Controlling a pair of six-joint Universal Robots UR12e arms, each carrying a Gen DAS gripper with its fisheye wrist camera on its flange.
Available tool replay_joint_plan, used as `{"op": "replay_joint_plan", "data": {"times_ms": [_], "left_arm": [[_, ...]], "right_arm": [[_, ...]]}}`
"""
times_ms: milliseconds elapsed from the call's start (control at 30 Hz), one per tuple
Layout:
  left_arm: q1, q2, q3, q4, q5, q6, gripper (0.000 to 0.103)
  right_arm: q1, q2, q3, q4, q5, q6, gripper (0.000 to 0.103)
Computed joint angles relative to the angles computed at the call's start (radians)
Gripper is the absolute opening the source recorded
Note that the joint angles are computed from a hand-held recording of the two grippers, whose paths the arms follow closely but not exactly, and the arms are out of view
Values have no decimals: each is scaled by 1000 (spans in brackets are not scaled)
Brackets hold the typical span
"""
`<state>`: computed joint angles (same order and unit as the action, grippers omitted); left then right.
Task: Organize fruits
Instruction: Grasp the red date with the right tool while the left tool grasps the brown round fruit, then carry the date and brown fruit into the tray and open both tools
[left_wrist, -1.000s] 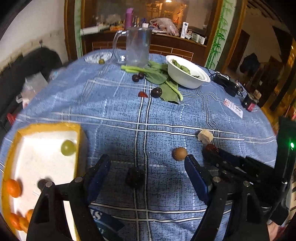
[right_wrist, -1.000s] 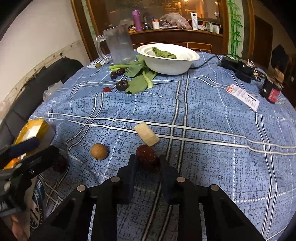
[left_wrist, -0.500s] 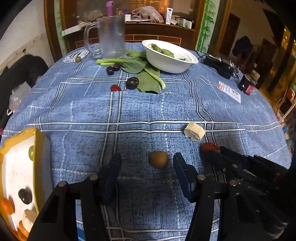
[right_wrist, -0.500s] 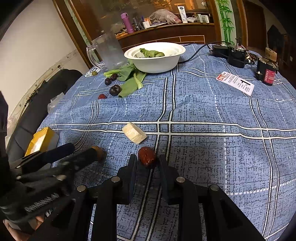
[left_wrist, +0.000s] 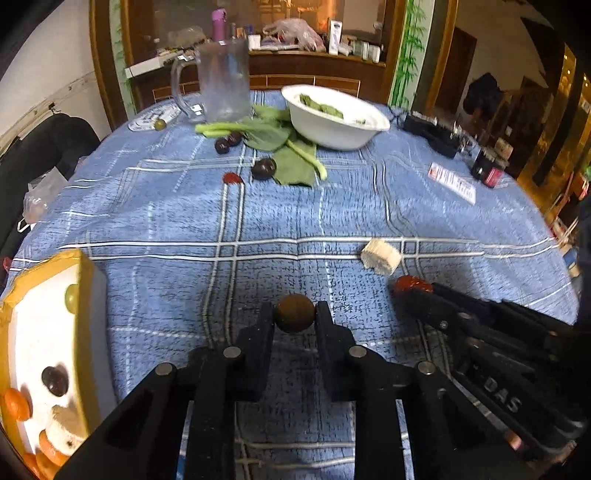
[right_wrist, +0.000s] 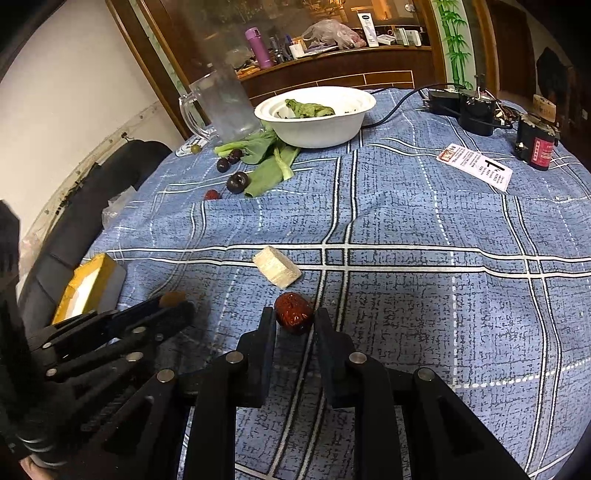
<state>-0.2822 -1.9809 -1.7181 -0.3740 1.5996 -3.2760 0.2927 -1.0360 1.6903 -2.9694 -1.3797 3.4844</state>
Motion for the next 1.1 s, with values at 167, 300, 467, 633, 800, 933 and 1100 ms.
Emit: {"op": "replay_joint_plan", "data": {"times_ms": [167,300,467,633,800,933,1100], "left_arm": [[11,42,-46,55,-27,-23,21],[31,85,-95,96,-64,-54,21],[65,140,-161,133,-84,-94,21],[100,201,-243,189,-58,-118,21],[135,254,-319,228,-19,-125,21],[153,286,-373,247,31,-124,21],[188,321,-428,243,56,-156,21]], "right_arm": [[-10,-2,9,-24,44,25,22],[-31,2,22,-76,160,79,22],[-53,16,32,-151,313,157,23],[-49,23,34,-207,390,204,23],[-2,-3,33,-182,335,138,23],[46,-12,14,-152,324,80,23],[111,-13,-29,-78,321,-15,23]]}}
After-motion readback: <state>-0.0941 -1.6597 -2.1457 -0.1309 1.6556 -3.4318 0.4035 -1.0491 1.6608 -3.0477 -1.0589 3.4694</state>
